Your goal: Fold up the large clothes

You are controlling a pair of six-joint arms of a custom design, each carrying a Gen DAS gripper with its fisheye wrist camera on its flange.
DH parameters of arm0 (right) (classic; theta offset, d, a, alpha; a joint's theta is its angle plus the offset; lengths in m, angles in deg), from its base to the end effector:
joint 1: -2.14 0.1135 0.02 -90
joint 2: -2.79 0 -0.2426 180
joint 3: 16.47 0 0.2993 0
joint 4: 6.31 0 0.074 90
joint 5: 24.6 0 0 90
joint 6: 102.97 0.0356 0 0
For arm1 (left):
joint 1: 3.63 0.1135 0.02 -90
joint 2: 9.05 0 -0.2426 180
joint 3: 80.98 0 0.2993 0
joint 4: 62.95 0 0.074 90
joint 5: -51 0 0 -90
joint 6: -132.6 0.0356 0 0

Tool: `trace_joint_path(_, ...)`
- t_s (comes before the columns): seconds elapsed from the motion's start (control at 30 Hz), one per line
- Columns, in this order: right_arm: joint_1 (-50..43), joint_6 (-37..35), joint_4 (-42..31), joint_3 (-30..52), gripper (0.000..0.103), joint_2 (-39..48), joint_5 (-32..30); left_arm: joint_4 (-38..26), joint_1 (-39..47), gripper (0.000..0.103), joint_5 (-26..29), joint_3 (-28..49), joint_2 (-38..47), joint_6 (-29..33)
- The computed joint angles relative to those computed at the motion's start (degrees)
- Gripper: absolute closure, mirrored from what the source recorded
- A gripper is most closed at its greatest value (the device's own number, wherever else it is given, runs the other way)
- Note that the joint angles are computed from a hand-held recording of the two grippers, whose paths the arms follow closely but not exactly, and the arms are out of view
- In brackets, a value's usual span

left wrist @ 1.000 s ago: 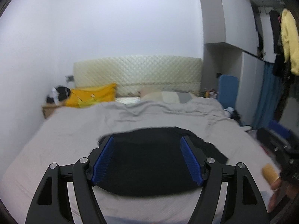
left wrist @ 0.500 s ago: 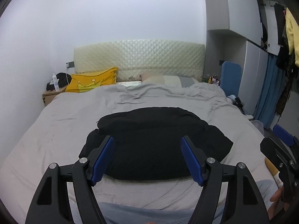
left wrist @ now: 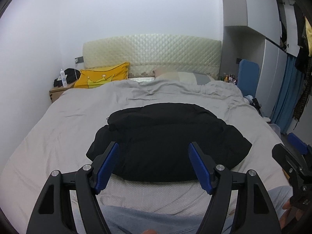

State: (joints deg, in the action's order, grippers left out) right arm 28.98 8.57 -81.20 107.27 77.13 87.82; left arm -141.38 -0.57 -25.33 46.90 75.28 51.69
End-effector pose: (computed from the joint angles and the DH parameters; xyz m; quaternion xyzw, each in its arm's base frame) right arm 0.2254 0.0989 0.5283 0.0653 0.8335 0.0645 0.5449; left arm 0.3021 0.0077 0.4990 0.1013 0.8761 -0.0563 0.4680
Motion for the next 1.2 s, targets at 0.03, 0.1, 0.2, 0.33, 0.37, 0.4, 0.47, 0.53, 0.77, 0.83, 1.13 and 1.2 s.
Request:
trace_joint_path(0.03, -0.22, 0.34, 0.0, -0.14, 0.0, 0.0, -0.26, -0.06, -0.1, 0.029, 0.04, 0.08, 0.05, -0.08)
trace_joint_path(0.1, -0.57, 0.76, 0.02, -0.1, 0.0, 0.07, -0.58, -0.11, -0.27, 0.029, -0.01, 0.12, 0.06, 0.16)
trace_joint_path(0.2, -0.49, 0.63, -0.22, 0.0, 0.0, -0.09, 0.27, -0.09, -0.38, 0.029, -0.23, -0.02, -0.1, 0.16)
trace_joint_path(0.33, 0.02, 0.8, -0.76, 0.42, 0.0, 0.03, 0.97, -0.93, 0.57, 0.029, 1.31, 1.21, 0.76, -0.56)
trace_joint_path(0.37, 0.26, 0.76, -0.88, 0.63, 0.0, 0.11, 1.31, -0.84, 0.66, 0.029, 1.31, 1.06, 0.72, -0.78)
trace_joint_path(0.4, 0.47, 0.75, -1.0, 0.85, 0.0, 0.16, 1.61, -0.97, 0.93, 0.029, 1.41, 1.35, 0.89, -0.73)
trace_joint_path(0.47, 0.52, 0.8, -0.94, 0.68, 0.0, -0.02, 1.59, -0.93, 1.11, 0.029, 1.32, 1.27, 0.86, -0.8)
trace_joint_path(0.53, 0.61, 0.83, -1.03, 0.65, 0.0, 0.02, 1.68, -1.3, 1.3, 0.029, 1.5, 1.84, 1.18, -0.79)
trace_joint_path(0.77, 0.8, 0.9, -1.93, 1.47, 0.0, 0.69, 1.68, -1.45, 1.48, 0.029, 1.76, 1.73, 0.93, -0.51)
trace_joint_path(0.83, 0.71, 0.8, -2.05, 1.57, 0.0, 0.8, 1.56, -1.4, 1.76, 0.029, 2.71, 1.56, 0.67, -0.62)
trace_joint_path(1.13, 0.93, 0.9, -1.7, 1.44, 0.0, 0.26, 2.32, -2.32, 3.4, 0.029, 5.0, 2.63, 1.1, -0.89)
trace_joint_path(1.2, 0.8, 0.86, -1.94, 1.54, 0.0, 0.49, 2.07, -2.45, 3.31, 0.029, 4.92, 2.79, 1.11, -0.68)
